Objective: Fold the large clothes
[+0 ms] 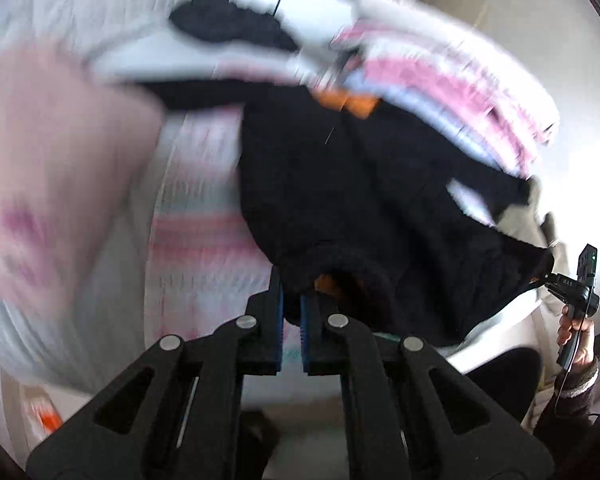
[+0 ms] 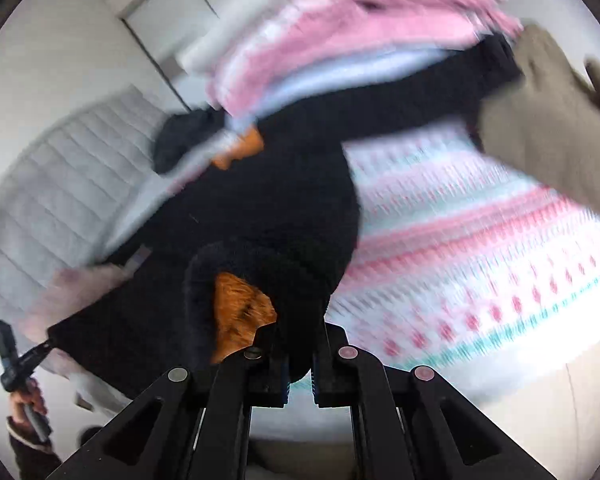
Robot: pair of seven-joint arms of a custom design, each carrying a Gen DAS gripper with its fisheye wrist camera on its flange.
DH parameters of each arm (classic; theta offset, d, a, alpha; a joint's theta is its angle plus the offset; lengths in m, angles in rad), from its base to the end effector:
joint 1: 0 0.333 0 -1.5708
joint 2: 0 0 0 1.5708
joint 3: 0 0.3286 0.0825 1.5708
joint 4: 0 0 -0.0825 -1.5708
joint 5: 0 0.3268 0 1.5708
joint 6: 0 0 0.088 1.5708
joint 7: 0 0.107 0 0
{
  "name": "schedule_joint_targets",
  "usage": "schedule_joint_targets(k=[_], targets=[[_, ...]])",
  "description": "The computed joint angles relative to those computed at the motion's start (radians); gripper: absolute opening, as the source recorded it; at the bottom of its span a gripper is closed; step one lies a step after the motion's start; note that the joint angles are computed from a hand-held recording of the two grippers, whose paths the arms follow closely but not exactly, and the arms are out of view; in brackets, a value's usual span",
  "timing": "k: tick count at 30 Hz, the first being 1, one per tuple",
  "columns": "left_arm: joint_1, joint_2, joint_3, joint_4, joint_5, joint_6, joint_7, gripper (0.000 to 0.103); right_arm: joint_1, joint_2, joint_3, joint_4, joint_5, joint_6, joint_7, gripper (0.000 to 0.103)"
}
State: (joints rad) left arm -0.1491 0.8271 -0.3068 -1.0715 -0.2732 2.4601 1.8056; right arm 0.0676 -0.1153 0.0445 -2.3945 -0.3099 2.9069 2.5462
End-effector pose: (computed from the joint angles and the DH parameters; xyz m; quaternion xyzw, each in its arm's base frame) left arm 0.7224 -0.2460 0.4393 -0.5313 0.7709 -0.3508 0.0187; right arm 0.4731 0.0725 0.4817 -0.4496 0.8356 -0.1534 0.2759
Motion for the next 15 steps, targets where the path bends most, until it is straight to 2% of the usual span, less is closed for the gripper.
schedule_joint_targets(k=[1,3,4,5,7,8,9,10,11,12,13,15], targets=[[-0.014,0.014,0.025,0.001,0.019,-0.028,-0.033,0.008,0.027,0.029,-0.028,-0.015,0.1,-0.034,-0.083,0.007],[-0.021,0.059,0.059,0.024,0.057,-0.113,-0.072,0.008,0.042,0.067,-0.042,-0.024,0.183,-0.092,-0.168,0.009],[0.005,0.067,0.037,0.015,0.04,-0.139,-0.054,0.008,0.046,0.072,-0.039,-0.027,0.183,-0.12,-0.182,0.01],[0.032,0.055,0.011,-0.015,0.015,-0.13,-0.023,0.009,0.048,0.068,-0.037,-0.028,0.17,-0.14,-0.188,0.011],[0.057,0.018,-0.006,-0.07,-0.01,-0.094,0.018,0.011,0.046,0.028,-0.027,-0.047,0.103,-0.161,-0.158,0.017],[0.072,-0.001,-0.017,-0.094,-0.025,-0.077,0.047,0.018,0.047,-0.003,-0.021,-0.056,0.085,-0.176,-0.154,0.018],[0.089,-0.015,-0.032,-0.111,-0.045,-0.065,0.078,0.03,0.049,-0.036,-0.021,-0.071,0.09,-0.179,-0.169,0.019],[0.098,-0.023,-0.041,-0.122,-0.062,-0.054,0.101,0.038,0.052,-0.063,-0.021,-0.088,0.107,-0.163,-0.186,0.024],[0.108,-0.029,-0.053,-0.129,-0.082,-0.04,0.128,0.054,0.058,-0.081,-0.027,-0.102,0.134,-0.132,-0.213,0.028],[0.114,-0.032,-0.063,-0.134,-0.101,-0.026,0.15,0.06,0.063,-0.093,-0.032,-0.118,0.159,-0.092,-0.239,0.04],[0.115,-0.019,-0.072,-0.107,-0.115,-0.031,0.17,0.06,0.062,-0.104,-0.035,-0.127,0.178,-0.064,-0.259,0.053],[0.092,0.03,-0.067,-0.013,-0.122,-0.061,0.16,0.06,0.053,-0.113,-0.023,-0.139,0.199,-0.002,-0.266,0.067]])
